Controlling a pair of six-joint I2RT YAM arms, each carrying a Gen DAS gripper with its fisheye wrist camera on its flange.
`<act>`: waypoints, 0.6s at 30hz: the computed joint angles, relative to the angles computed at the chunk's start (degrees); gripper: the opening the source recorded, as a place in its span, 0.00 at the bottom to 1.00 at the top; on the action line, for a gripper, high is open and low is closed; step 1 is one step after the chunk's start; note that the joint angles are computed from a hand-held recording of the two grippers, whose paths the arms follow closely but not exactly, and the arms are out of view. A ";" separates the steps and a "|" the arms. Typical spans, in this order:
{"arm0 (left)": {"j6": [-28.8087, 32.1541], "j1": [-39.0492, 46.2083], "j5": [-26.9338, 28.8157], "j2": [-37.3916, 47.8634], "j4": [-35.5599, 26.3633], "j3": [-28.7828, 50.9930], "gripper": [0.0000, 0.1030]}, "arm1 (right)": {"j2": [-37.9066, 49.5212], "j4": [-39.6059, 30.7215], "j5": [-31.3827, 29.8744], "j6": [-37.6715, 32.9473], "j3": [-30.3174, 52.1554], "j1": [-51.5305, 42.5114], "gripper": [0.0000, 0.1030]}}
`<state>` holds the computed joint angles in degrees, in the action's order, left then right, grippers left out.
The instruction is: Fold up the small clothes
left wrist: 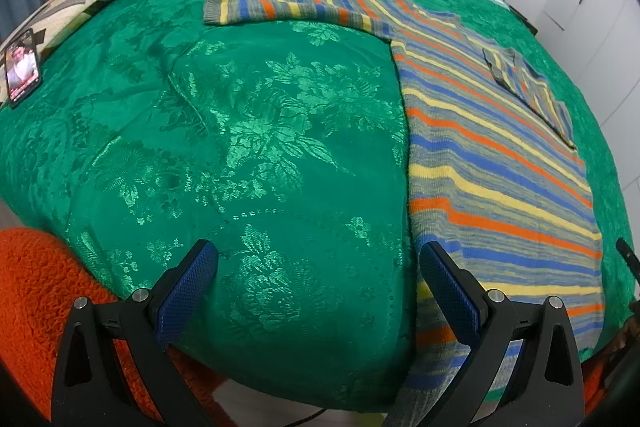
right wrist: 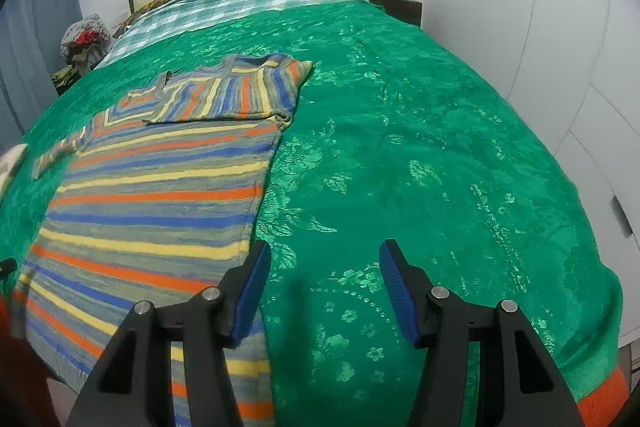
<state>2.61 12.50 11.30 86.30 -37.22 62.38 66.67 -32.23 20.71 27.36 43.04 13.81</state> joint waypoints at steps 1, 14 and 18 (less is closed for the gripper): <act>0.00 0.02 0.02 0.00 0.01 0.00 0.99 | 0.09 0.04 0.08 0.01 0.04 0.13 0.55; 0.13 -0.17 -0.45 0.11 0.03 -0.15 0.99 | 0.83 0.78 -0.85 -0.16 -0.19 -0.34 0.55; 0.33 -0.24 -0.57 0.34 0.13 -0.20 0.99 | 1.01 0.94 -0.81 -0.01 -0.19 -0.27 0.55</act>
<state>2.94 12.26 10.73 86.64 -37.09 62.18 67.68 -31.29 19.90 27.34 42.85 13.53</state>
